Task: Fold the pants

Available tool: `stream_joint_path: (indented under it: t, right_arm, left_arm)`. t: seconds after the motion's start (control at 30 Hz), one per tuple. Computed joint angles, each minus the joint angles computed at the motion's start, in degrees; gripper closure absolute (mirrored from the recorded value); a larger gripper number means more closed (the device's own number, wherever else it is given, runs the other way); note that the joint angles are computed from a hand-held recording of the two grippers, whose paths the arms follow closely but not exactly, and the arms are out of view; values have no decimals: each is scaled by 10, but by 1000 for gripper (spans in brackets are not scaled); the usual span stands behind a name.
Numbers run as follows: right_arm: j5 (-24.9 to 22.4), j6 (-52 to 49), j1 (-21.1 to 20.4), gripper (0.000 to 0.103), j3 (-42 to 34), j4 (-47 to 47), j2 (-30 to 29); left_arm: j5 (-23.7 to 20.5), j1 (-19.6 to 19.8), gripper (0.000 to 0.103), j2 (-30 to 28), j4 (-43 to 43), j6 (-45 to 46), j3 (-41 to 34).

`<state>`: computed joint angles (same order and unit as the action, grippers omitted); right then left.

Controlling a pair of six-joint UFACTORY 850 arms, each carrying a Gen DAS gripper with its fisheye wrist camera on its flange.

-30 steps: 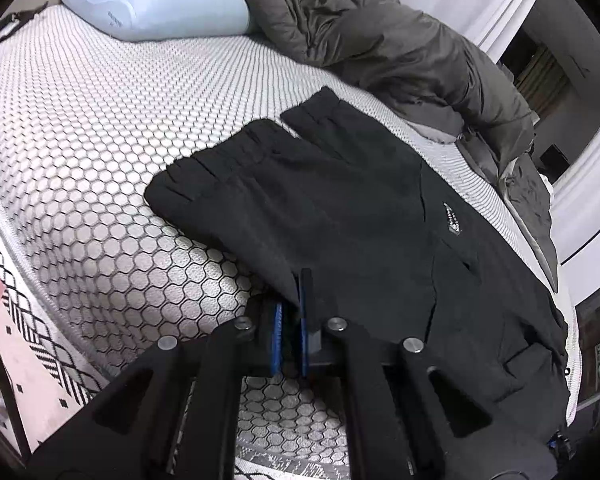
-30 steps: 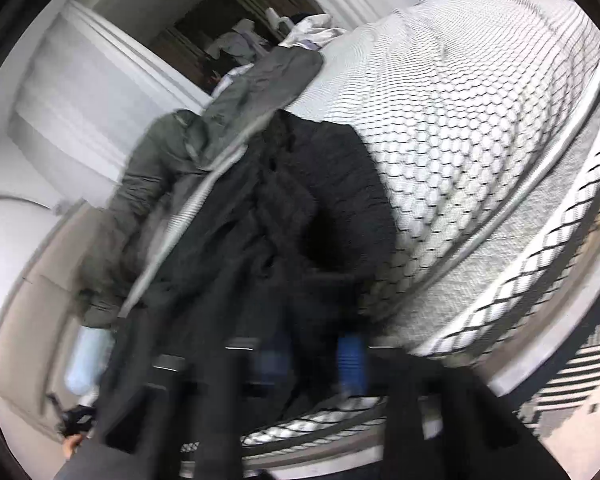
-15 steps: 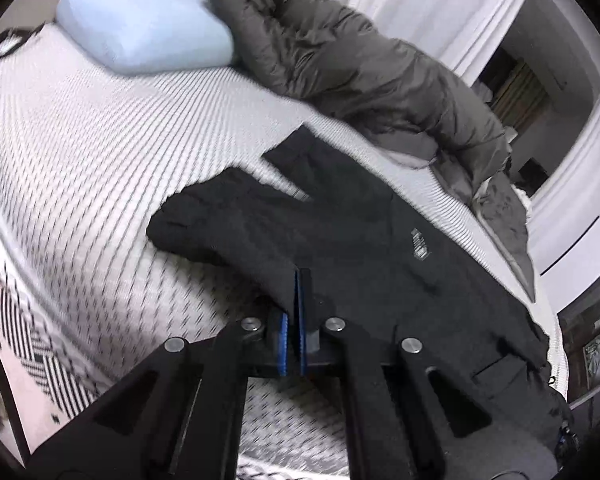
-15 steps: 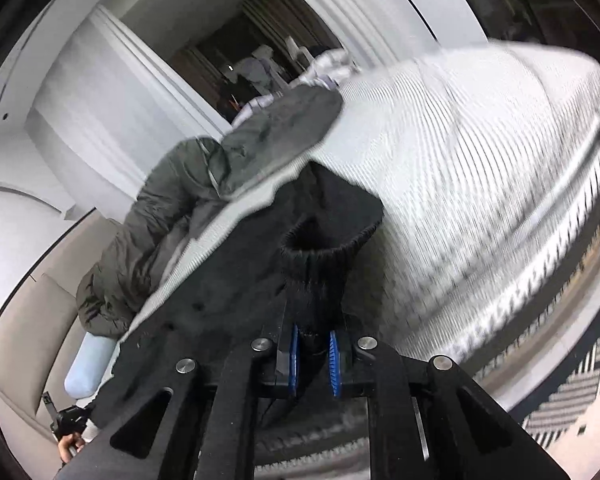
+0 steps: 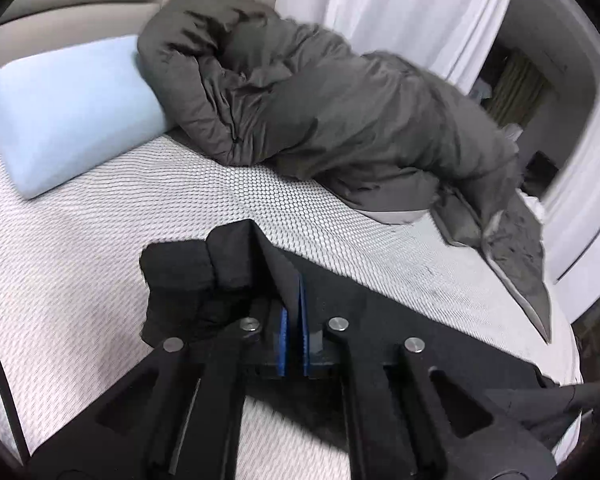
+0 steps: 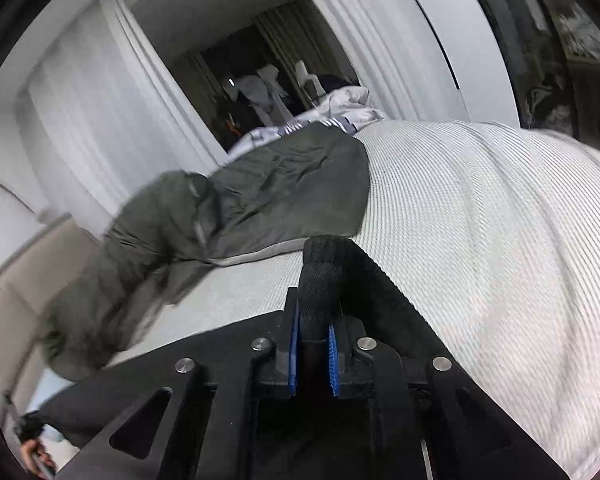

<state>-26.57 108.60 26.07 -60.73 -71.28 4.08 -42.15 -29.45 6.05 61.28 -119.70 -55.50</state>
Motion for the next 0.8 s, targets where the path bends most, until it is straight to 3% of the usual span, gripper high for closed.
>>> stream_joint_path:
  t: [0.03, 0.07, 0.1, 0.17, 0.2, 0.3, 0.4, 0.6, 0.7, 0.8]
  right_arm:
    - [-10, -41, -10, 78, -31, 33, -31]
    - [-42, -77, -17, 59, -79, 60, -79]
    - [-72, -98, -19, 51, -109, 77, -108]
    - [-126, -132, -19, 48, -152, 99, -149]
    - [-128, -139, -17, 48, -155, 104, -154]
    - [-103, -116, -3, 24, -121, 72, -132]
    - [-88, -74, 20, 15, -81, 20, -106]
    - [-49, -6, 54, 13, -21, 25, -66]
    - [-26, 37, 68, 13, 14, 1, -38]
    - [-12, 77, 83, 12, 55, -34, -10]
  left_arm:
    - [19, 23, 92, -22, -3, 7, -17]
    - [29, 45, 72, -46, -18, 29, -36]
    - [15, 62, 48, -74, -52, 68, -61]
    - [-19, 71, 34, -100, -60, 88, -84]
    - [-21, 73, 30, -101, -56, 92, -83]
    - [-24, 63, 18, -69, -22, 40, -44]
    - [-7, 43, 18, -29, -5, -8, 8]
    - [11, -15, 18, 12, -38, -69, 81]
    - [34, -31, 25, 25, -62, -107, 107]
    - [80, -50, 31, 37, -12, -192, 138]
